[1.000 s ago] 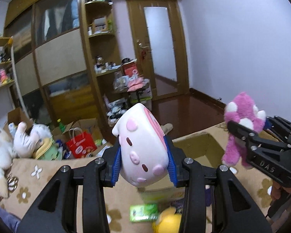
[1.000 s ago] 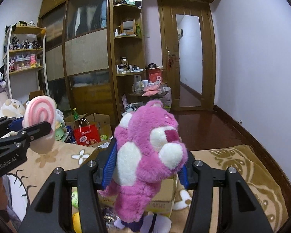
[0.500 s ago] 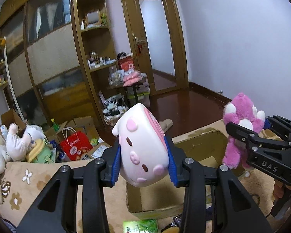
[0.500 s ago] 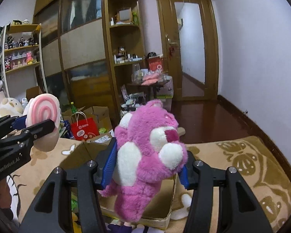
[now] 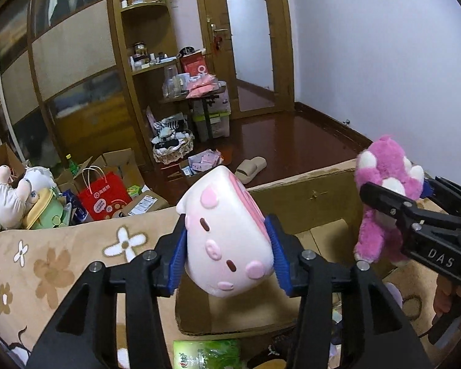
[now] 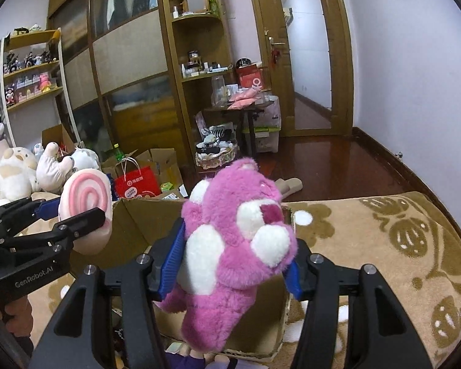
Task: Organize soft objects
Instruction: 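Carry the pig cushion and pink bear over the box and release both, then withdraw both tools and move toward the yellow duck and white-haired doll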
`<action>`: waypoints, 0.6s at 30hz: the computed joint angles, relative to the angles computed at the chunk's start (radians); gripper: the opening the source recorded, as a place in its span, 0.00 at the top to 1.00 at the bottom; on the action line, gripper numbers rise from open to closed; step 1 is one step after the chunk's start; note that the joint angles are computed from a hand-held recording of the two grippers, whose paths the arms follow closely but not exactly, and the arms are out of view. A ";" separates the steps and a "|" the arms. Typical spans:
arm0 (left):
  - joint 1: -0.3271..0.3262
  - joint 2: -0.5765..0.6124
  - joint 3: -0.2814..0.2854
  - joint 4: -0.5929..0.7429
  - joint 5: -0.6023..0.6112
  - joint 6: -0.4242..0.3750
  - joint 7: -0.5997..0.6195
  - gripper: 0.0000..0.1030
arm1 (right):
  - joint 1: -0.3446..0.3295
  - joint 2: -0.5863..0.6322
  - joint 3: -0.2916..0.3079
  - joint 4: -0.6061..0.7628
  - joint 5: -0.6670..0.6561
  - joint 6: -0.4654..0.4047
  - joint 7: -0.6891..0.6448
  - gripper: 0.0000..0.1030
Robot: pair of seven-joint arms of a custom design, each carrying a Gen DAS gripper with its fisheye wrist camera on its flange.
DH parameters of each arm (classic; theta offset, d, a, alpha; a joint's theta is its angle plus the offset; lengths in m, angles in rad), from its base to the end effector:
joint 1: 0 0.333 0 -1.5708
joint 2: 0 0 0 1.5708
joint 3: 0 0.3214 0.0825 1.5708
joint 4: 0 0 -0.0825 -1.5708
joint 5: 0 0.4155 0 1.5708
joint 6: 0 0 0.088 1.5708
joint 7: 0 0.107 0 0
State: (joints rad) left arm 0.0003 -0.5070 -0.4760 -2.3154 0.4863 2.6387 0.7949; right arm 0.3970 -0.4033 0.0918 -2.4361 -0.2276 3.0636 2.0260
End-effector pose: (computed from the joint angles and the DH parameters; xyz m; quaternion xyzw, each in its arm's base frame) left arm 0.4179 -0.2668 0.5935 -0.6047 0.6550 -0.2916 0.3468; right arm 0.4265 0.2525 0.5667 -0.6904 0.5288 -0.2270 0.4384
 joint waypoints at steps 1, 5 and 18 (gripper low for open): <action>-0.009 0.000 0.004 -0.001 -0.009 -0.008 0.007 0.50 | 0.005 -0.004 -0.003 -0.003 0.003 -0.002 -0.002 0.41; -0.003 -0.016 -0.012 -0.001 0.009 -0.032 -0.002 0.37 | 0.008 -0.026 0.000 -0.020 0.003 -0.004 -0.008 0.28; -0.035 -0.137 -0.004 -0.052 -0.050 -0.120 0.000 0.08 | -0.005 -0.130 0.028 -0.071 -0.013 -0.026 0.034 0.00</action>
